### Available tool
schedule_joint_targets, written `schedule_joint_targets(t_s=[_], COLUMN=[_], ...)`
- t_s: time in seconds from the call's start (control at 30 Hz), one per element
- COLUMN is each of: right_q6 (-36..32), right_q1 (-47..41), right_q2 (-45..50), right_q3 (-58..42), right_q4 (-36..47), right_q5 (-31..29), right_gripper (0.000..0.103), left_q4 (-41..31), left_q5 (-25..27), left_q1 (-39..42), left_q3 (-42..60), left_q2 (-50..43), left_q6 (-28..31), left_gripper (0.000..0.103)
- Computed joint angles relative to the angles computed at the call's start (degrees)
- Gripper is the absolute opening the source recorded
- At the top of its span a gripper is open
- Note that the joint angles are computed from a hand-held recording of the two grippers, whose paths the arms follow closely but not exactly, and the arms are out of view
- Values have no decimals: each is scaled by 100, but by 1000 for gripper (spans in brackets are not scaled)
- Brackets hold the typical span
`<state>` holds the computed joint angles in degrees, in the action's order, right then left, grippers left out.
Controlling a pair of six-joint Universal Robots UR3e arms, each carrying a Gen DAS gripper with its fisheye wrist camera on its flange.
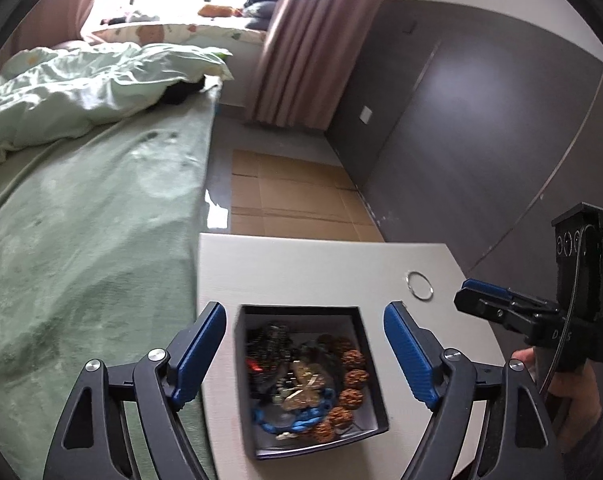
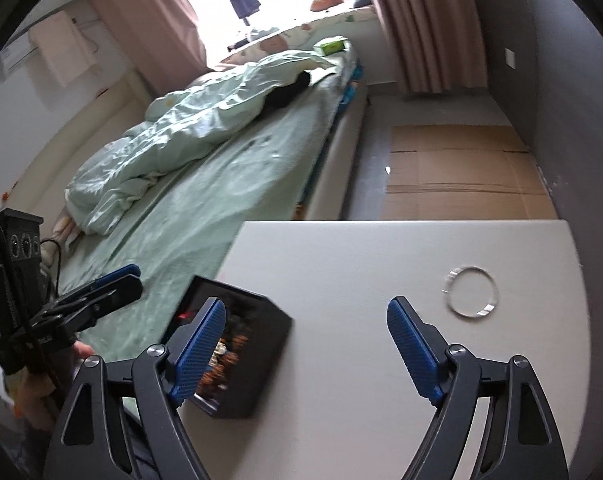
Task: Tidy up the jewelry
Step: 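Open the left tool over the box while the right tool releases the brooch into it, then move the left tool to the small silver ring and close on it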
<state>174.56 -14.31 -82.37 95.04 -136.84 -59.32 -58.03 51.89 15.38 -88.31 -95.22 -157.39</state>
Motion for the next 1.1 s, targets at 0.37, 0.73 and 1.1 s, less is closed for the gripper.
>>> schedule_joint_targets(t_s=[0.37, 0.73, 1.1], right_q6=[-32, -397, -549], right_q1=[-1081, -1969, -2542], right_q2=[-501, -795, -828], right_q3=[516, 873, 1000], right_q4=[359, 717, 857], right_q5=[159, 281, 613], right_gripper=[88, 88, 87], left_q4=[-352, -1560, -3126], left_q5=[648, 1587, 2294], left_q1=[-1250, -2416, -3116], left_q3=[994, 3339, 6159], left_q2=[-516, -2290, -4185], left_q6=[117, 88, 56], left_gripper=[80, 55, 38])
